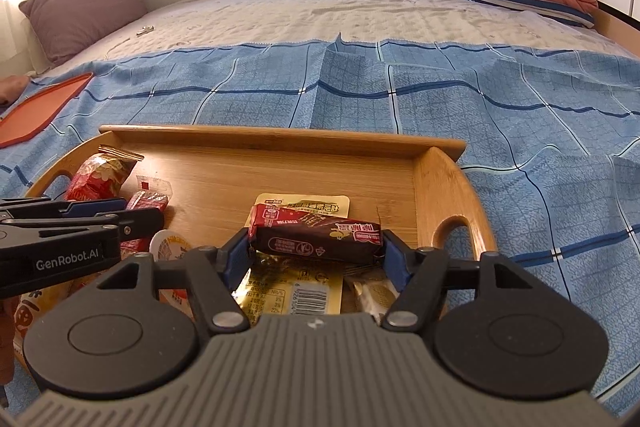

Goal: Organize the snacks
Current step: 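Open both tools to release the two bars onto the tray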

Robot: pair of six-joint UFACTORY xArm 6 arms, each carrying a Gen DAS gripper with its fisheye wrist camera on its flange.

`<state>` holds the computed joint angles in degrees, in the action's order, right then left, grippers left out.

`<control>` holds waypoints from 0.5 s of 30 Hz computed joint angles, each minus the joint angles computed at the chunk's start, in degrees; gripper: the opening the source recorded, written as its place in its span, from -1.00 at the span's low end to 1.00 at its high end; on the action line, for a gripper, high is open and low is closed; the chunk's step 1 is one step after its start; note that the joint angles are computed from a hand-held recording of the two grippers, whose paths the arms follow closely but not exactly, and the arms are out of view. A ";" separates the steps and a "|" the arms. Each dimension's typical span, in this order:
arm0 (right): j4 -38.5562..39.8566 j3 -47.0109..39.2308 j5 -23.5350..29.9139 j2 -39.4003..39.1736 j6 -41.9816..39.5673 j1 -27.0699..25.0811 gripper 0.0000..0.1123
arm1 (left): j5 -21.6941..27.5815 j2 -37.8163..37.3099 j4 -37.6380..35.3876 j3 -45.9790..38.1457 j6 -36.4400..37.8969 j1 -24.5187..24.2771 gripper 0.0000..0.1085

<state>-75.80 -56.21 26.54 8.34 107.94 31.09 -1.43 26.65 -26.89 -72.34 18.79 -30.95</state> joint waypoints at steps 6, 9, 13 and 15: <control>-0.39 0.66 0.03 -0.97 0.59 0.33 0.42 | -0.62 -1.72 3.14 2.05 -2.36 0.17 -0.31; -0.73 1.11 0.28 -1.77 1.76 0.76 0.54 | 0.09 -3.12 -8.35 2.29 7.61 -1.06 -0.11; -1.95 2.29 0.77 -3.71 3.63 1.86 0.59 | -0.82 -5.99 -12.29 5.00 11.59 -1.80 0.12; -2.25 3.13 1.64 -5.03 4.19 2.75 0.60 | -1.06 -7.84 -15.89 6.52 14.92 -2.28 0.19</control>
